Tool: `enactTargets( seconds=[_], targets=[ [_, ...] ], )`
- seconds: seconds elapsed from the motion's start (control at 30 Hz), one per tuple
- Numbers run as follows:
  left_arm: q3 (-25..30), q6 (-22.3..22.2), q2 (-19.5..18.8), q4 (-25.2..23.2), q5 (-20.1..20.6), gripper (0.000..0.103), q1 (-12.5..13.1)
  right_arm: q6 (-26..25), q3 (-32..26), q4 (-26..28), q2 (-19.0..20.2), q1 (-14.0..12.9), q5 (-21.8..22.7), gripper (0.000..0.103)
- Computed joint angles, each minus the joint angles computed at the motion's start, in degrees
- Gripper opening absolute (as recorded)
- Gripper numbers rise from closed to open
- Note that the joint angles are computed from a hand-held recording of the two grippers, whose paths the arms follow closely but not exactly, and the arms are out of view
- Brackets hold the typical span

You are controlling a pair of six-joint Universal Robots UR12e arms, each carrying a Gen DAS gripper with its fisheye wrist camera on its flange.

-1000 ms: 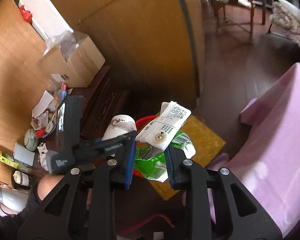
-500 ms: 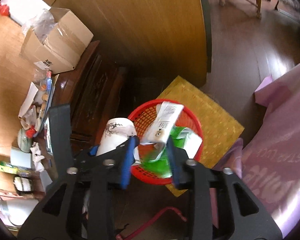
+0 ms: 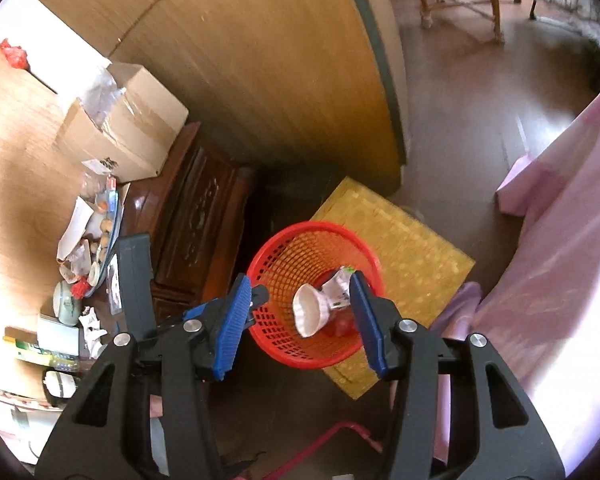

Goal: Collect trash
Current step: 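Move both tools back over the table toward the remaining trash, then reach the left tool to the brown nut shell and close on it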

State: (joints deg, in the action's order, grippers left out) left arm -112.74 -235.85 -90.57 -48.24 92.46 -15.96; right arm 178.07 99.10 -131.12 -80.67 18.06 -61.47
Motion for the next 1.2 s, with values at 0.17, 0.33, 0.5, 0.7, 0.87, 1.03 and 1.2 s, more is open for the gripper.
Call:
enactTargets(
  seconds=[0.17,0.33,0.5,0.7,0.87,1.03,1.2],
  targets=[
    [2.78,1.74,-1.10,-0.02,0.53,0.081,-1.69,0.12,2.23,-3.21,-3.37,-2.73,-0.83,0.057],
    [6.78,4.01,-3.29,-0.17,1.52,0.084,-4.42,0.21,5.58,-7.14,-7.20,-6.37,-4.08,0.062],
    [11.22,6.92,-6.01,-0.78,1.67,0.085,-7.29,0.62,9.29,-9.81,-10.78,-10.91,-5.55,0.066],
    [17.47,11.00,-9.95,-1.51,2.55,0.086,-10.95,-0.36,13.08,-11.81,-14.55,-16.76,-6.99,0.071],
    [21.72,13.25,-12.85,-2.17,3.06,0.086,-13.05,-1.72,15.62,-13.60,-16.86,-21.54,-7.54,0.074],
    [27.15,14.54,-16.76,-2.68,3.40,0.087,-15.24,-1.47,17.12,-15.90,-17.72,-25.86,-7.69,0.075],
    [32.59,16.70,-20.87,-3.96,3.70,0.089,-17.33,1.35,18.97,-20.13,-17.65,-29.07,-7.21,0.077]
  ],
)
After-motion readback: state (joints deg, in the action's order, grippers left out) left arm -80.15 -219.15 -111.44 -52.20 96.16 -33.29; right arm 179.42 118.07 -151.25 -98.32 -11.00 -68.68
